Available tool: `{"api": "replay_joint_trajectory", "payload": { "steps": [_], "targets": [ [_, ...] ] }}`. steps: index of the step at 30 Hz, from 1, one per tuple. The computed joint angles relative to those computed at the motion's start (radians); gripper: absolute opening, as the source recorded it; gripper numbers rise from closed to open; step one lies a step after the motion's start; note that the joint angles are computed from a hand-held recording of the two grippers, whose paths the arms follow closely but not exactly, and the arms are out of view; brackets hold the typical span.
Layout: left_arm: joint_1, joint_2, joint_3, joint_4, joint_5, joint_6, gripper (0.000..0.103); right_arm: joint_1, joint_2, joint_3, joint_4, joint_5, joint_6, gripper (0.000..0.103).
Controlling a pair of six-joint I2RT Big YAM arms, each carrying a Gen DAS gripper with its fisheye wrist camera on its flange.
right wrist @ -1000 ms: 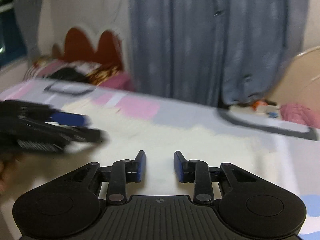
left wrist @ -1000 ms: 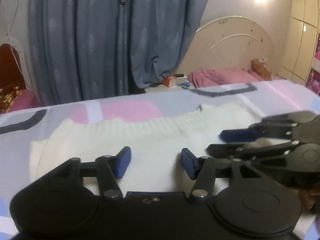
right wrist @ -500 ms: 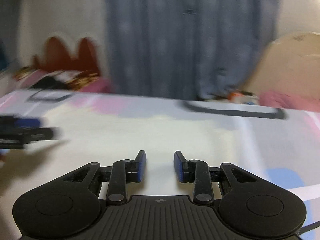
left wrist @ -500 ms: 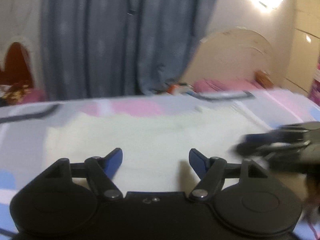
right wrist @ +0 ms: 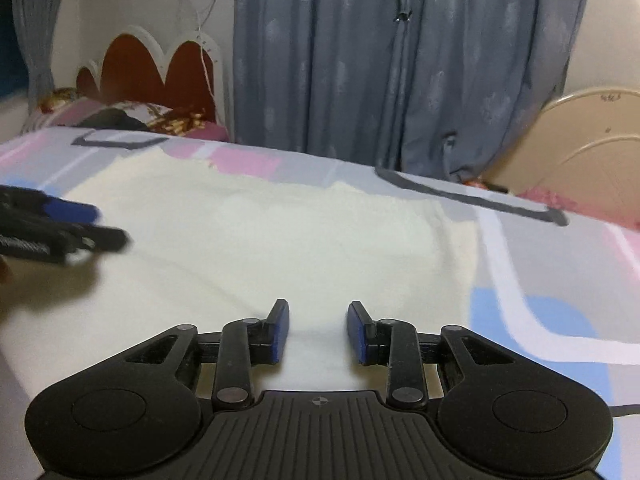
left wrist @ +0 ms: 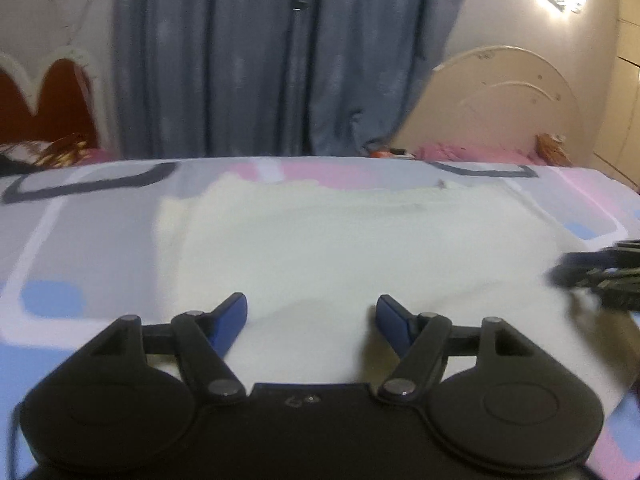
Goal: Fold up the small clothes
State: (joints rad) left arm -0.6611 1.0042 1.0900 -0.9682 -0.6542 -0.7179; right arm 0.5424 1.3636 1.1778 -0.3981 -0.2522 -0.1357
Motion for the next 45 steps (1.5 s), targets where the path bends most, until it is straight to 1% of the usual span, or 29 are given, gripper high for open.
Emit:
{"api": "replay_joint_trajectory", "payload": {
  "steps": [2, 3, 4, 5, 6, 7, 9, 10, 12, 13, 14, 15, 16, 17, 19, 22, 24, 26, 27, 28, 30, 32, 33, 35, 36, 38, 41, 43, 45],
  "targets": [
    [-0.013, -0.02, -0.017, -0.018, -0.027, -0.021, 0.07, -0.031, -0.01, -0.015, 0.002, 0.013, 0.044, 0.031],
    [-0.03, -0.01, -0.006, -0.041, -0.047, -0.016, 0.071, -0.047, -0.017, -0.019, -0.007, 0.003, 0.064, 0.031],
    [-0.053, 0.018, 0.02, -0.083, -0.077, -0.017, 0.074, -0.049, -0.029, -0.024, -0.014, 0.003, 0.073, 0.031],
    [-0.086, 0.056, 0.056, -0.138, -0.11, -0.037, 0.074, -0.04, -0.037, -0.026, -0.011, 0.012, 0.082, 0.031],
    [-0.114, 0.069, 0.075, -0.148, -0.117, -0.046, 0.074, -0.031, -0.056, -0.038, -0.004, 0.003, 0.099, 0.031],
    [-0.133, 0.067, 0.077, -0.11, -0.107, -0.045, 0.075, -0.02, -0.08, -0.054, 0.001, -0.023, 0.116, 0.031],
    [-0.193, 0.085, 0.094, -0.086, -0.11, -0.094, 0.076, 0.017, -0.135, -0.098, 0.023, -0.05, 0.125, 0.031],
    [-0.221, 0.106, 0.108, -0.092, -0.118, -0.108, 0.076, 0.041, -0.154, -0.114, 0.018, -0.056, 0.118, 0.031],
    [-0.258, 0.142, 0.124, -0.12, -0.12, -0.162, 0.074, 0.095, -0.184, -0.141, -0.004, -0.054, 0.119, 0.031],
    [-0.271, 0.154, 0.129, -0.151, -0.116, -0.209, 0.069, 0.116, -0.197, -0.156, -0.016, -0.05, 0.119, 0.031],
    [-0.279, 0.158, 0.123, -0.167, -0.11, -0.241, 0.07, 0.135, -0.206, -0.167, -0.035, -0.031, 0.117, 0.031],
    [-0.293, 0.147, 0.105, -0.162, -0.124, -0.253, 0.07, 0.147, -0.21, -0.173, -0.055, -0.008, 0.114, 0.031],
    [-0.307, 0.136, 0.095, -0.172, -0.136, -0.266, 0.072, 0.154, -0.221, -0.192, -0.057, 0.009, 0.113, 0.031],
    [-0.318, 0.127, 0.088, -0.193, -0.145, -0.283, 0.073, 0.154, -0.239, -0.215, -0.044, 0.016, 0.108, 0.031],
    [-0.334, 0.098, 0.069, -0.24, -0.161, -0.326, 0.073, 0.14, -0.273, -0.244, -0.047, 0.026, 0.093, 0.031],
    [-0.373, 0.053, 0.048, -0.373, -0.193, -0.462, 0.074, 0.093, -0.322, -0.28, -0.068, 0.063, 0.098, 0.031],
    [-0.39, 0.03, 0.038, -0.425, -0.197, -0.517, 0.074, 0.051, -0.341, -0.291, -0.09, 0.065, 0.109, 0.031],
    [-0.391, 0.033, 0.059, -0.451, -0.186, -0.531, 0.072, 0.027, -0.35, -0.291, -0.112, 0.041, 0.115, 0.031],
    [-0.386, 0.045, 0.078, -0.463, -0.186, -0.537, 0.071, 0.034, -0.354, -0.284, -0.125, 0.051, 0.108, 0.031],
    [-0.382, 0.052, 0.091, -0.46, -0.191, -0.534, 0.071, 0.043, -0.362, -0.279, -0.126, 0.064, 0.106, 0.031],
    [-0.375, 0.058, 0.103, -0.433, -0.2, -0.524, 0.072, 0.046, -0.373, -0.281, -0.088, 0.068, 0.138, 0.031],
    [-0.359, 0.065, 0.102, -0.421, -0.179, -0.526, 0.072, 0.045, -0.373, -0.282, -0.071, 0.08, 0.168, 0.031],
    [-0.348, 0.067, 0.095, -0.42, -0.151, -0.531, 0.072, 0.042, -0.367, -0.279, -0.078, 0.087, 0.173, 0.031],
    [-0.352, 0.069, 0.082, -0.42, -0.157, -0.533, 0.074, 0.033, -0.343, -0.276, -0.121, 0.107, 0.163, 0.029],
    [-0.35, 0.074, 0.091, -0.433, -0.151, -0.536, 0.074, 0.023, -0.346, -0.294, -0.101, 0.092, 0.155, 0.027],
    [-0.345, 0.082, 0.11, -0.454, -0.142, -0.556, 0.072, 0.018, -0.354, -0.282, -0.125, 0.088, 0.153, 0.026],
    [-0.346, 0.093, 0.111, -0.462, -0.143, -0.568, 0.073, 0.004, -0.381, -0.291, -0.099, 0.083, 0.172, 0.025],
    [-0.354, 0.106, 0.119, -0.479, -0.147, -0.586, 0.073, 0.0, -0.353, -0.282, -0.128, 0.096, 0.16, 0.025],
    [-0.354, 0.11, 0.129, -0.493, -0.142, -0.594, 0.073, -0.002, -0.351, -0.286, -0.13, 0.096, 0.142, 0.025]
  ]
}}
